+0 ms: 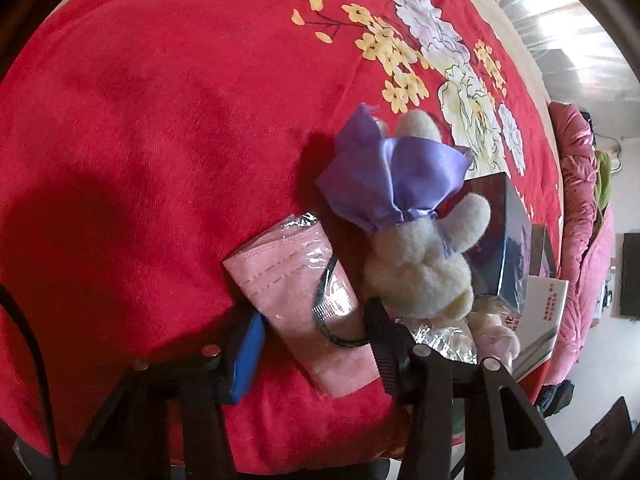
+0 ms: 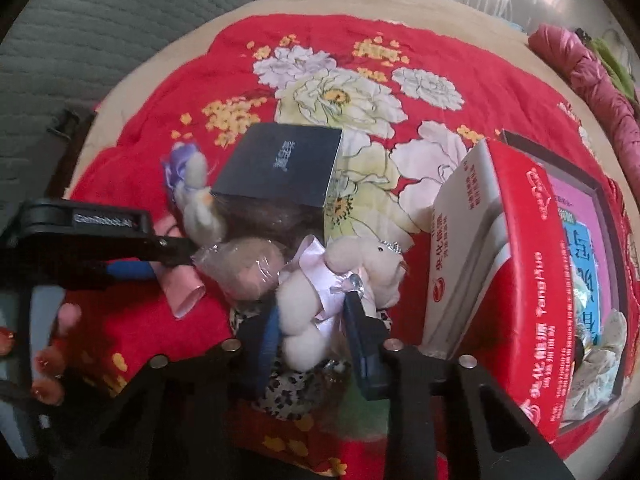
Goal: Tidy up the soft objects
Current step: 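Close the left gripper on the mask packet while the right closes on the plush bunny, then lift the mask packet and plush bunny and carry both over the tray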
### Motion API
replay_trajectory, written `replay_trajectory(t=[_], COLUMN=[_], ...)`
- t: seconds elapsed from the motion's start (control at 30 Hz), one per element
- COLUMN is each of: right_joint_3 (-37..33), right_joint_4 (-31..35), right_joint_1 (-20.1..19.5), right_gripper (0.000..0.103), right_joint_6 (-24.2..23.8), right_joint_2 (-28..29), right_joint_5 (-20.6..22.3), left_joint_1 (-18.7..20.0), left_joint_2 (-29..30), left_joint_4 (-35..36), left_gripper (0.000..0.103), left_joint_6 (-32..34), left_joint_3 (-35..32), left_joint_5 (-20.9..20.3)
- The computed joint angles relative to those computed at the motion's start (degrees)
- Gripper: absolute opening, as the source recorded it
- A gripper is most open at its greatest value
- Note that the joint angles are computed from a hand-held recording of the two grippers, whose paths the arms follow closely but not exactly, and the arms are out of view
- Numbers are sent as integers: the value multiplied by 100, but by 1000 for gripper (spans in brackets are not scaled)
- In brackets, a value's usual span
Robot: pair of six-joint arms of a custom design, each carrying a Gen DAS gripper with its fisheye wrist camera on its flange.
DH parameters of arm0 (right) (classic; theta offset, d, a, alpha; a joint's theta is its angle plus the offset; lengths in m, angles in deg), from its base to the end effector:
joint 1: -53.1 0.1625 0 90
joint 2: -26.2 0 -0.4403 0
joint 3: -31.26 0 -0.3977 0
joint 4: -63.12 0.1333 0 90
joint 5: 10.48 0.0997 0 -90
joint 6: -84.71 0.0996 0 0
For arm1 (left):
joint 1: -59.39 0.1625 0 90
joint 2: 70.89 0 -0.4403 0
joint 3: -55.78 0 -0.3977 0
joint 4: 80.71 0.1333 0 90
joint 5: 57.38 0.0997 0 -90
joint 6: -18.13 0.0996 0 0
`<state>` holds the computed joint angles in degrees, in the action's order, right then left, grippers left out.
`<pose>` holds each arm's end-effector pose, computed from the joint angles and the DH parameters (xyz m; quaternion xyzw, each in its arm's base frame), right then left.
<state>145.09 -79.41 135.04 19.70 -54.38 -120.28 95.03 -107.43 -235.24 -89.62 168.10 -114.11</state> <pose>0.0243 -0.5384 0.3233 0.4377 -0.8674 0.0316 0.2344 -0.3236 -0.4633 -0.0620 -0.4033 0.8645 -0.2668 0.1371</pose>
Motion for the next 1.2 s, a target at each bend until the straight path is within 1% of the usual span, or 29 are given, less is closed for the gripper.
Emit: replay_trajectory(t=[0.03,0.07,0.2,0.33,0.4,0.63,0.73,0.83,0.93,1.07,1.2], right_joint_3=[-25,-49,-133,-197,-205,-362,-379,-397,-237,-95,-123], right_joint_4=[92,182,518,867,935,1225,1244,1273,1027,953,1109], right_joint_1=[-10,-23,-63,-109,-119,-75,-48,-35,-44,-160,-230], right_gripper=[20,19,17,16,16,16,16,16,15,15,15], right_joint_6=[18,41,139,233,262,370,312,295,170,143,141], right_joint_2=[-34,-67,-197,-378,-459,-705,-824,-827,-778,-739,-872], right_joint_5=[61,125,366,674,790,1198,1393,1418,1169,1009,1238], left_joint_1=[-7,-20,-103,-278,-369,-654,-739,-817,-885,-926,-975], left_joint_2=[-4,-14,-69,-205,-285,-460,-469,-464,-463,-457,-413], left_joint_4=[45,55,153,580,736,1576,1705,1822,1930,1958,2055], left_gripper=[48,48,47,47,47,47,47,47,47,47,47], left_joint_6=[53,82,194,153,125,267,314,315,239,185,284], left_joint_3=[-16,-8,2,-20,-18,-346,-464,-550,-571,-553,-656], left_joint_5=[-1,7,55,232,345,676,765,816,797,701,685])
